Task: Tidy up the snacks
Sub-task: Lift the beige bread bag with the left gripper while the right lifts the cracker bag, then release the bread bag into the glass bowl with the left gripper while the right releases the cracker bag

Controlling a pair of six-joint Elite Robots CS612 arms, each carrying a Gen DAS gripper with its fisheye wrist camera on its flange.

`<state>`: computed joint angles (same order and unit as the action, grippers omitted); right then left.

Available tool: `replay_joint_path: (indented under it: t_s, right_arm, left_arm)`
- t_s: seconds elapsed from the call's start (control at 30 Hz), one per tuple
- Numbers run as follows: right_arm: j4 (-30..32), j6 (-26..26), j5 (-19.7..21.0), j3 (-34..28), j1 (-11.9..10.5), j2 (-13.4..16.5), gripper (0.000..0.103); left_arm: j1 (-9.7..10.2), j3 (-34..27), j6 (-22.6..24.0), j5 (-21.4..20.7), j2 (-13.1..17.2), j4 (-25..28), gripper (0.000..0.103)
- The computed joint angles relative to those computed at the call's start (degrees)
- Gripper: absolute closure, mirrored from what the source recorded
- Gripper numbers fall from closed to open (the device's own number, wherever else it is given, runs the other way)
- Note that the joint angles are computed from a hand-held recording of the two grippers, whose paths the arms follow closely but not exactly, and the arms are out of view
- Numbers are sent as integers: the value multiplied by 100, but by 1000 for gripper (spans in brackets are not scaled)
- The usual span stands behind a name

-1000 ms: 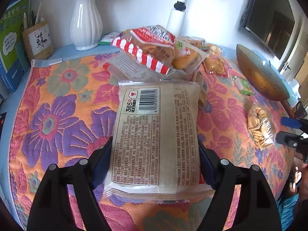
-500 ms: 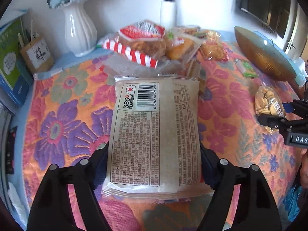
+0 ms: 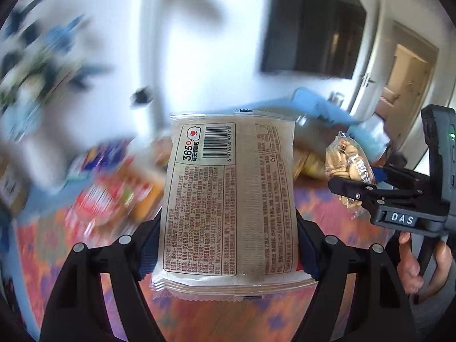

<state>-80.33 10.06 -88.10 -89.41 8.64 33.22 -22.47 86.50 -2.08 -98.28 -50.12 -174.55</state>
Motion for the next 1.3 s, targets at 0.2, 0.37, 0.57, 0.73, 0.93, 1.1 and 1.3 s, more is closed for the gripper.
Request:
replay_joint_path:
  t_s: [0.2, 0.37, 0.57, 0.73, 0.93, 1.1, 1.3]
  right_arm:
    - [-213, 656, -216, 311, -387, -199, 36]
    - [-73, 979, -529, 815, -567, -374, 36]
    - [-212, 1132, -682, 1136, -624, -369, 32]
    - [-202, 1024, -653, 1072, -681, -312, 30]
    - [-164, 1020, -410, 704, -672, -221, 30]
    - [-136, 962, -18, 454, -580, -260, 30]
    - [-260, 673, 229, 316, -310, -403, 30]
  left_arm:
    - [-249, -1405, -128, -280, 684, 787, 27]
    - [-334, -2566, -316, -432, 1320, 1645, 27]
    - [-408, -3546, -791, -495, 1911, 2290, 26]
    - [-400, -3486, -785, -416, 1870, 2139, 16]
    - [-342, -2660, -643, -319, 1337, 1441, 15]
    - [-213, -1858, -773, -156, 777, 731, 11]
    - [17, -1011, -1026, 57, 162, -100, 10]
